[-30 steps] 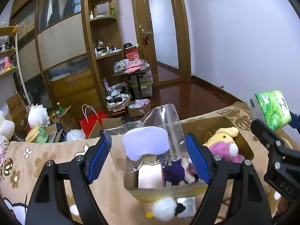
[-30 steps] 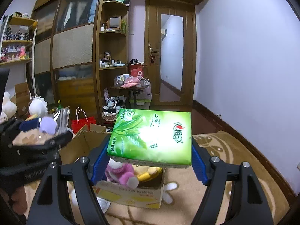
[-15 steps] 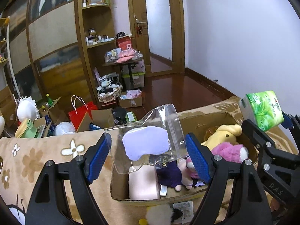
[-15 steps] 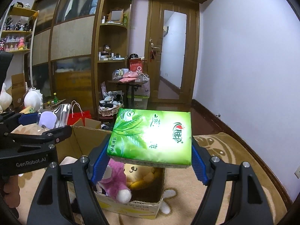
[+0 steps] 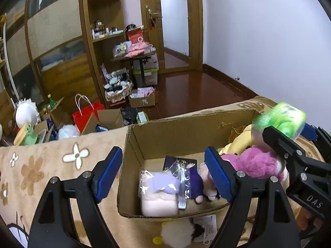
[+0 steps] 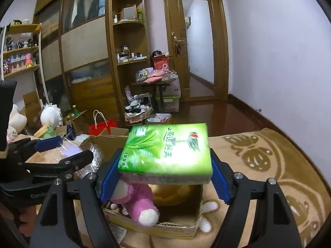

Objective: Organize soft objects
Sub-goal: 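Drop the eye-mask bag into the box with the left tool while the right tool drops the green pack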

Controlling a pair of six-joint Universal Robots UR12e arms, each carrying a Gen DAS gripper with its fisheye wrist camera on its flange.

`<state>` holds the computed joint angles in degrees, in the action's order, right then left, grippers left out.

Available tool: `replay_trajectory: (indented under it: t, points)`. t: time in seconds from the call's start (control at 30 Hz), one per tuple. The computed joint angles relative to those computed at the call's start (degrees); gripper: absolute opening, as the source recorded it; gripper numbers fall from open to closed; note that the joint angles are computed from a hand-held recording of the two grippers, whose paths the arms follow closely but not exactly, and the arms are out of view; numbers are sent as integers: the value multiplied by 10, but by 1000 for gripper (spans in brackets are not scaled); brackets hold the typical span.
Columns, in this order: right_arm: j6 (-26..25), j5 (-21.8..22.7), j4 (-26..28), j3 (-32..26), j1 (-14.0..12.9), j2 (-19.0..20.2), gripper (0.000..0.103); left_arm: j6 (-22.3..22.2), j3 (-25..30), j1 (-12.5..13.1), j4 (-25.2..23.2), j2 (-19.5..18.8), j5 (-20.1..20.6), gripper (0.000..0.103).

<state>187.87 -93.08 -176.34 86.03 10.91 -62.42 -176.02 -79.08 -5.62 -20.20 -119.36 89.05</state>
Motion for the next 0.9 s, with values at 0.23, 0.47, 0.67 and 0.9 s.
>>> replay_trajectory:
  t: [0.23, 0.47, 0.67, 0.9]
  points:
    - [9, 6, 2, 6, -1, -2, 89, -16, -5, 5, -3, 5, 7, 91]
    - [5, -2, 10, 11, 2, -8, 99, -25, -7, 12, -23, 13, -2, 91]
    - [-9, -14, 6, 23, 9, -20, 103, -14, -25, 12, -9, 27, 8, 100]
    - [-11, -28, 2, 39, 13, -37, 103, -35, -49, 20, -4, 49, -3, 100]
